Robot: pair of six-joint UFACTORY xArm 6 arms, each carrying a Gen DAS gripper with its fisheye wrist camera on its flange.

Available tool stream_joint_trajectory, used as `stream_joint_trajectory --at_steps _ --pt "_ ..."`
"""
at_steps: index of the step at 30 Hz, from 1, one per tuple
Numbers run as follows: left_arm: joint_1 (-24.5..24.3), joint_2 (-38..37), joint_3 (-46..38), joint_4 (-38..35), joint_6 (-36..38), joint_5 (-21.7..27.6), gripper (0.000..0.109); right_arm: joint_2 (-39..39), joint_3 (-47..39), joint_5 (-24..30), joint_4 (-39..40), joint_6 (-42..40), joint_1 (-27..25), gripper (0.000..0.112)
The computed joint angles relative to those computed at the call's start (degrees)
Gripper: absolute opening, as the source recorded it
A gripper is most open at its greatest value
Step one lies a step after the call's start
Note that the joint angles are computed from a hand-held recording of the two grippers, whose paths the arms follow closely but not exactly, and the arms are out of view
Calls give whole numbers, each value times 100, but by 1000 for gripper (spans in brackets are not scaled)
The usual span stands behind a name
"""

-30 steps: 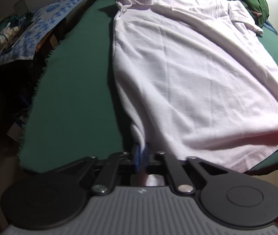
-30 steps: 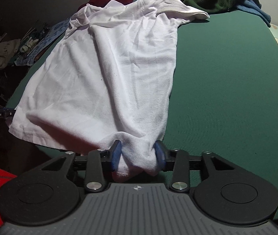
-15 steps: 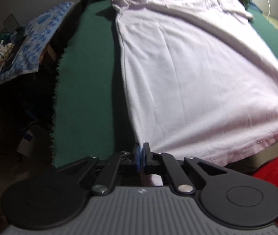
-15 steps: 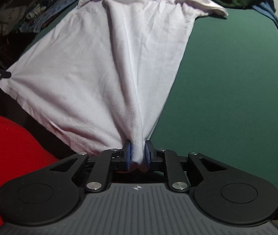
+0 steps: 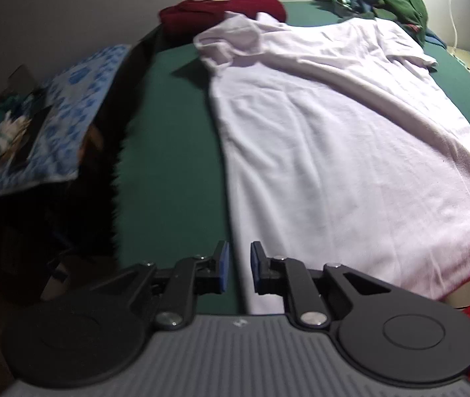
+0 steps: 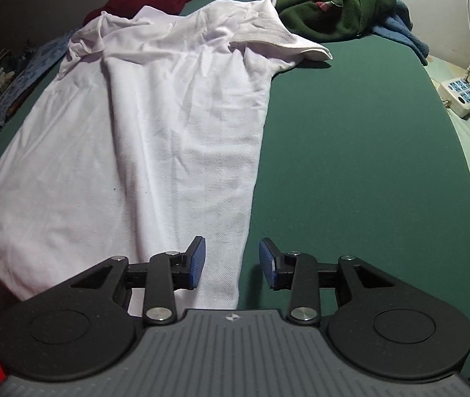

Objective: Fold clothes

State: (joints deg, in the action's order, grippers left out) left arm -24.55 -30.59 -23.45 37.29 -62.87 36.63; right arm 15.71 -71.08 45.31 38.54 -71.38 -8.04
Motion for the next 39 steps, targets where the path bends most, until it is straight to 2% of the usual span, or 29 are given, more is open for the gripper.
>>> stream_joint_trajectory --at_steps 3,4,5,6,9,12,15,16,18,19,20,22,23,25,28,30,32,34,36,38,39 --pt "155 768 -298 141 -89 -618 16 -104 345 -628 211 -302 174 36" --pt "163 959 -399 135 -95 -706 16 -147 429 -734 316 -430 211 30" --pt "182 1095 -458 91 -52 -793 16 -184 495 -801 414 -542 240 12" --pt "217 1210 -499 26 29 -882 16 -222 577 -963 413 -559 286 5" --pt "275 1370 -538 -111 334 -986 16 -250 769 -1652 371 -461 407 3" --pt "404 1342 -479 -351 877 -1083 26 -115 696 -1938 298 -86 373 2" --pt "557 1304 -524 -467 1498 -1001 25 -104 745 -2368 -112 222 493 2" --pt "647 1300 -574 -404 1618 -1031 25 -98 693 -2328 -263 348 501 3" --pt "862 1365 -770 -120 1691 -1193 26 -79 442 -2037 36 308 486 18" --pt "964 1529 -989 203 1559 -1266 28 -45 336 -2135 411 53 552 34" --pt "1069 1732 -1247 601 1366 -1318 38 4 234 -2337 894 -316 652 45" --pt "1226 2312 -1891 1717 645 -1312 53 183 -75 -2629 1662 -1056 868 53" --pt "1285 2653 -2248 2197 317 -1247 54 340 -287 -2632 1785 -1371 963 54" --pt "1358 3399 -3036 2598 113 -934 53 758 -740 -2746 1932 -1980 1168 54" --pt "1507 4324 -4045 2731 94 -584 53 1450 -1457 -3169 2428 -3056 1474 54" --pt "1569 4782 -4591 2645 278 -453 56 1851 -1923 -3281 2524 -3466 1600 54" --pt "1569 5159 -5067 2748 386 -316 77 2221 -2376 -3343 2434 -3633 1698 54" --pt "1530 5562 -5562 2846 486 -105 85 2547 -2762 -3391 2290 -3696 1763 54" --pt "1544 5913 -6024 2507 783 24 77 2855 -3146 -3263 1984 -3595 1771 51" --pt "1616 6213 -6458 1847 1254 75 49 3065 -3464 -2990 1567 -3267 1720 28" --pt "1651 6300 -6597 1657 1345 88 43 3173 -3642 -2884 1370 -3016 1692 22"
